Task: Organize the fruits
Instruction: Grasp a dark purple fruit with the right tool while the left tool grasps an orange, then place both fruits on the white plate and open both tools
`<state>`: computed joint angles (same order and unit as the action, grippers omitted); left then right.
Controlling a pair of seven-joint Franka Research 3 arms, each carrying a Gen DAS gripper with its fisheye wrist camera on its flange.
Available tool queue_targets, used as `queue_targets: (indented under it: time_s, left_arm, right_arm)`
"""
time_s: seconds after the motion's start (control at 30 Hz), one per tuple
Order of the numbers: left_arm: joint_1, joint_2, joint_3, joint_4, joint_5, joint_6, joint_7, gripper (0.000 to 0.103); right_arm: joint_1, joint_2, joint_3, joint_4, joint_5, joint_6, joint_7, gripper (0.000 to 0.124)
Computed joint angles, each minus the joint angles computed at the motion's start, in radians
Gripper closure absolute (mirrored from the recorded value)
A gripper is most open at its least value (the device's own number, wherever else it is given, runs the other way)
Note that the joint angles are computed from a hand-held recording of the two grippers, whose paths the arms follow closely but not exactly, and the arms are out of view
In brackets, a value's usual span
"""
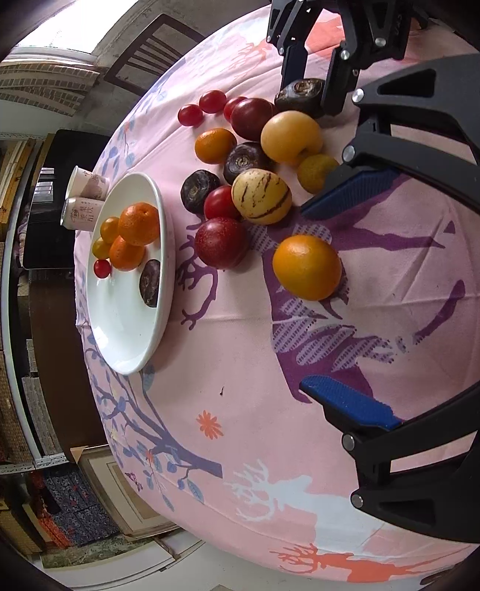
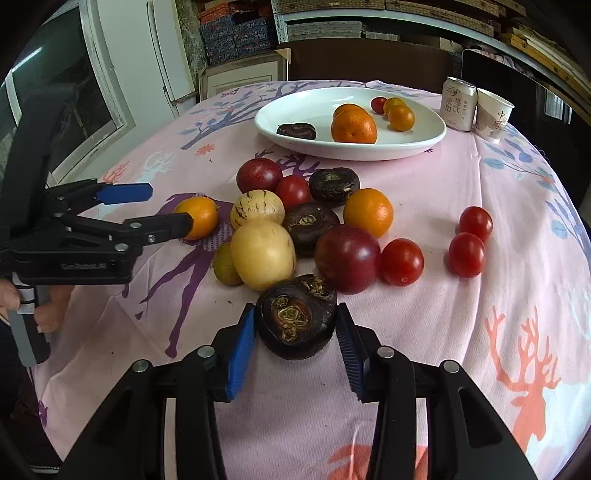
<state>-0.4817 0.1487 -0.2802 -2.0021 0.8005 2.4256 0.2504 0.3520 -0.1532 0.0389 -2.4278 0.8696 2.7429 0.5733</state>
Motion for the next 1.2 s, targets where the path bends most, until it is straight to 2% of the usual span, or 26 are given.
queue_targets:
  time_s: [0.07, 0.1, 0.17, 0.23, 0.4, 0.6, 0.77, 0.9, 1.0, 1.2]
  left_arm:
    - [0.001, 0.023, 0.000, 0.019, -0.008, -0.001, 0.028, 0.044]
    - [0.007, 0.030, -0.001, 0.020, -0.028, 0.022, 0.052, 0.049]
    - [0.013, 0.038, 0.000, 0.017, -0.057, 0.075, 0.084, 0.067]
    - [-0.006, 0.051, 0.002, 0.044, -0.043, 0.030, 0.096, 0.067]
    - [-0.014, 0.019, 0.010, 0.038, -0.041, 0.032, 0.082, 0.067]
    - [-0.010, -0.027, 0.012, 0.068, 0.068, 0.006, -0.015, 0.067]
    - [0.000, 0.017, 0.021, 0.158, 0.129, -0.036, -0.042, 0.067]
    - [0.007, 0.106, 0.044, 0.260, 0.103, -0.050, -0.013, 0.067]
    - [0.002, 0.171, 0.067, 0.328, 0.076, -0.067, 0.009, 0.067]
    - [0.002, 0.220, 0.102, 0.367, 0.029, -0.048, 0.032, 0.067]
  right_arm:
    - [-0.004, -0.016, -0.008, -0.010, 0.008, -0.004, -0.008, 0.080]
    - [-0.007, -0.023, -0.013, -0.014, 0.013, -0.007, -0.013, 0.080]
    - [-0.012, -0.028, -0.020, -0.015, 0.018, -0.016, -0.014, 0.080]
    - [-0.017, -0.032, -0.026, -0.016, 0.026, -0.017, -0.019, 0.080]
    - [-0.020, -0.053, -0.047, -0.012, 0.097, -0.027, -0.074, 0.080]
    - [-0.014, -0.064, -0.067, 0.033, 0.251, -0.001, -0.184, 0.080]
    - [-0.012, -0.013, -0.059, 0.127, 0.406, 0.050, -0.302, 0.080]
    - [-0.045, 0.098, -0.034, 0.263, 0.363, 0.013, -0.232, 0.080]
    - [-0.070, 0.194, -0.007, 0.368, 0.261, -0.010, -0.099, 0.080]
    - [-0.106, 0.321, 0.042, 0.492, 0.152, -0.027, 0.048, 0.080]
